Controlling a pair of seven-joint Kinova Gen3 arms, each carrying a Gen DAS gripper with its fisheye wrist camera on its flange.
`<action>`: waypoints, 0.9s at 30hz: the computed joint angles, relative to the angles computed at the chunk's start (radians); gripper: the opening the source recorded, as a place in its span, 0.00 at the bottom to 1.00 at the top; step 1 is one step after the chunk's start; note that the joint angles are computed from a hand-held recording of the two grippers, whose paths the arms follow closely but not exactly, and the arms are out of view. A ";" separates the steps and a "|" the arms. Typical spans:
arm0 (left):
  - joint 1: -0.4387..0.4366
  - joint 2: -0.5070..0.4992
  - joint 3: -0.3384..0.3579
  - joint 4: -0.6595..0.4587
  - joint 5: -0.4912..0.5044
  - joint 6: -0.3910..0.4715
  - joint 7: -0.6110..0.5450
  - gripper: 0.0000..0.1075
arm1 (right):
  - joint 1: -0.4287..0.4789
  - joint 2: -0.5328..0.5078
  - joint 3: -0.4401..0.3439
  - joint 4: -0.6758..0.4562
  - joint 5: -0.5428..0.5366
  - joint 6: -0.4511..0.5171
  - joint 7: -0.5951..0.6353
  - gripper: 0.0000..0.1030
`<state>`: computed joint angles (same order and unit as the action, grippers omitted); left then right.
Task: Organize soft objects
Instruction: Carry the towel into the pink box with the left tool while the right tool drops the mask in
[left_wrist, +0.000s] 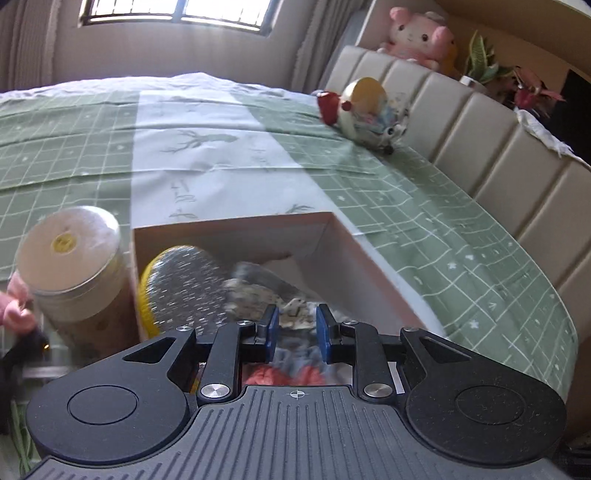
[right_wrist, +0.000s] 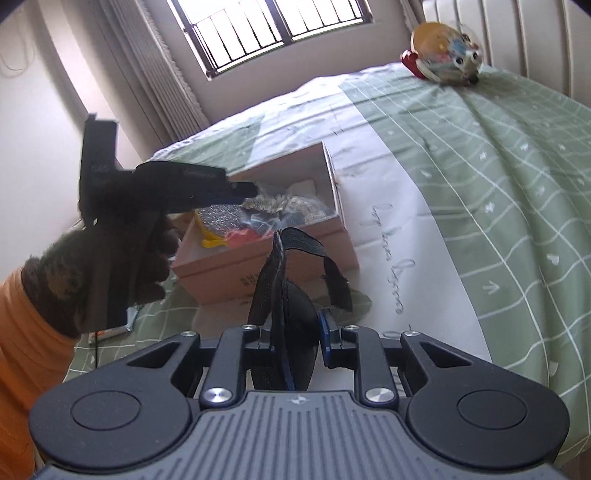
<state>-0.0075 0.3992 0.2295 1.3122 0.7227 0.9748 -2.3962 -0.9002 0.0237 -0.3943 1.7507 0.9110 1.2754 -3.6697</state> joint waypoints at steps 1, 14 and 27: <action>-0.018 -0.002 0.006 0.007 0.019 0.002 -0.027 0.23 | 0.005 -0.004 0.001 0.004 -0.005 -0.011 0.001 0.20; -0.285 -0.109 -0.094 0.120 0.333 0.225 -0.298 0.23 | 0.141 0.037 0.093 -0.205 0.118 -0.139 0.199 0.20; -0.451 -0.099 -0.222 0.166 0.295 0.206 -0.359 0.23 | 0.252 0.414 0.266 -0.523 -0.255 -0.230 0.571 0.24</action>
